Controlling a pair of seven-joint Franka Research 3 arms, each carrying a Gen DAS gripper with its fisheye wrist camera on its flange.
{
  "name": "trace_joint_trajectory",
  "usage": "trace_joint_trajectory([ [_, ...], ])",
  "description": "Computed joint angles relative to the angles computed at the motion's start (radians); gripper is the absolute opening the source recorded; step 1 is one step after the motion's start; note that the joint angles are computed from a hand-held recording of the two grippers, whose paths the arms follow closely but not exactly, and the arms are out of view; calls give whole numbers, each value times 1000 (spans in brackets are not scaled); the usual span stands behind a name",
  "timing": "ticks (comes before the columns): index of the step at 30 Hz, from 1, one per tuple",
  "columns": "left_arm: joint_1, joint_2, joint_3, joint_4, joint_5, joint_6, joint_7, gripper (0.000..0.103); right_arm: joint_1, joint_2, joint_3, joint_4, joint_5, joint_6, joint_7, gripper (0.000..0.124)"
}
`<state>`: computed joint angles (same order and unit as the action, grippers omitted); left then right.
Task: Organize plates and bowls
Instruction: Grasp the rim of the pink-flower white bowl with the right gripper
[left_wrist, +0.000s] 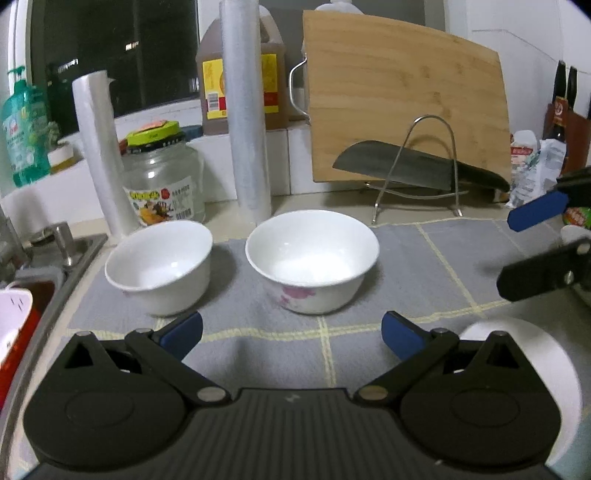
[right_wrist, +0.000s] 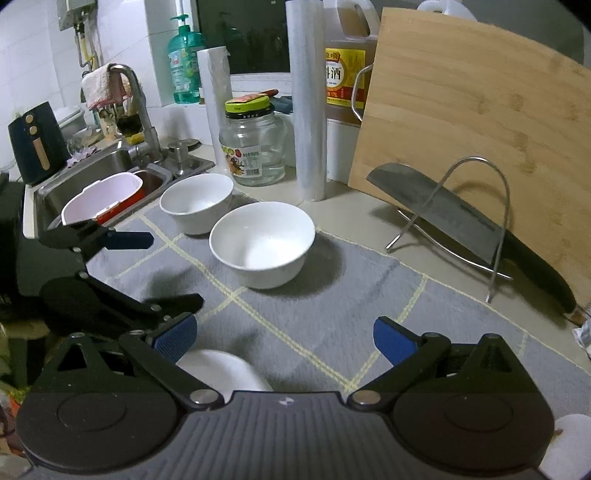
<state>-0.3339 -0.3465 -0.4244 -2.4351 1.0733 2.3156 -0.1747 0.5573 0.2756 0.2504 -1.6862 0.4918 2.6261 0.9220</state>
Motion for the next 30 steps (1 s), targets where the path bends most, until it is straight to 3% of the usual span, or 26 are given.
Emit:
trace_joint_trajectory([
  [10,36,28,33,-1,92,68,-25,102,39,155,-20,239,-113,-99,83,103],
  [21,69,68,56,11,156,157,-62,102,61,360,-18,552,-138,-283,102,103],
  [30,76,93,73,25,188,186,-63,99,97,549,-35,853,-157,-439,133,102],
])
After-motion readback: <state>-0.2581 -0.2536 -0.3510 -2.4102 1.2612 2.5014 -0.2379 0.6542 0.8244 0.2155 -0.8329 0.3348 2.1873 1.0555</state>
